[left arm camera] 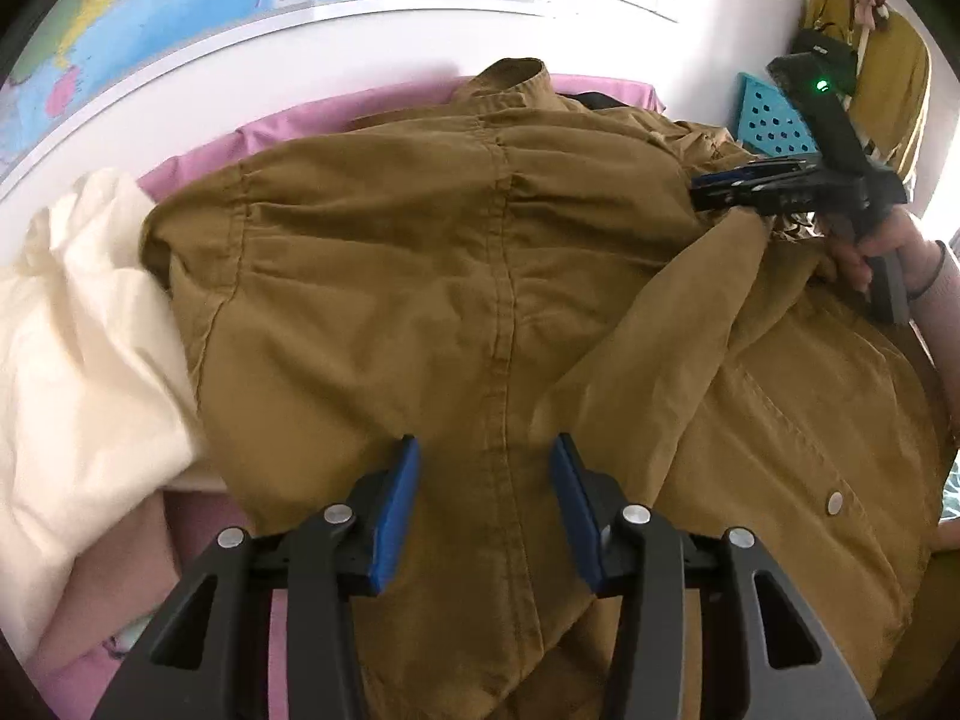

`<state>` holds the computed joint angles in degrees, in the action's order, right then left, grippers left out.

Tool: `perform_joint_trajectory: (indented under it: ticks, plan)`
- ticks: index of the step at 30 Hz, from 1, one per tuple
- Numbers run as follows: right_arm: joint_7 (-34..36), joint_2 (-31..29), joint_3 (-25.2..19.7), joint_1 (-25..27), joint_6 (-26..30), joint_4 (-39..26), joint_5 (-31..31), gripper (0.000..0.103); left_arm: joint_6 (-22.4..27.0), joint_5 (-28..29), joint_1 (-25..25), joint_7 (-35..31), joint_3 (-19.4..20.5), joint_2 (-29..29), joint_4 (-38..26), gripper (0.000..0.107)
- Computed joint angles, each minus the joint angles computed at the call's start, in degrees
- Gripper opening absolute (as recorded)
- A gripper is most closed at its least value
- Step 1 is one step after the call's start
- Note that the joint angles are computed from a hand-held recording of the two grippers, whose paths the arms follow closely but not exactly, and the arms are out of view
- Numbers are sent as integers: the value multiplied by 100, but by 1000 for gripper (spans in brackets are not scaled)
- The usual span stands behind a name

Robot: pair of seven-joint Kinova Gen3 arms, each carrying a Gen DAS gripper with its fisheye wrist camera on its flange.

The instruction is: Fold large clothes

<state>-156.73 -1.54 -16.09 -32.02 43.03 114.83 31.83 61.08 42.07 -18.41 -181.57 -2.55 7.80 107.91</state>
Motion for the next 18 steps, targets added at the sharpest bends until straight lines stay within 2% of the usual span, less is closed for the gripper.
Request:
perform_joint_trajectory:
  ticks: [2, 4, 8, 11, 18]
  plan:
    - [-168, -380, -179, -77, 163, 106, 142, 41, 45, 126, -226, -156, 42, -164, 111, 45]
    - [-319, -733, -405, -93, 316, 228, 137, 44, 119, 389, -271, -525, -193, -305, 265, 47]
    - [-612, -1417, -883, -1, 391, 554, -261, 44, 377, 566, -485, -726, -499, -494, 410, 52]
    - [-781, -1684, -1260, 74, 550, 733, -606, 44, 388, 549, -632, -937, -674, -593, 585, 55]
    - [-1576, -2585, -2373, 564, 888, 1077, -1351, 47, 1033, 452, -1295, -1191, -1115, -513, 741, 59]
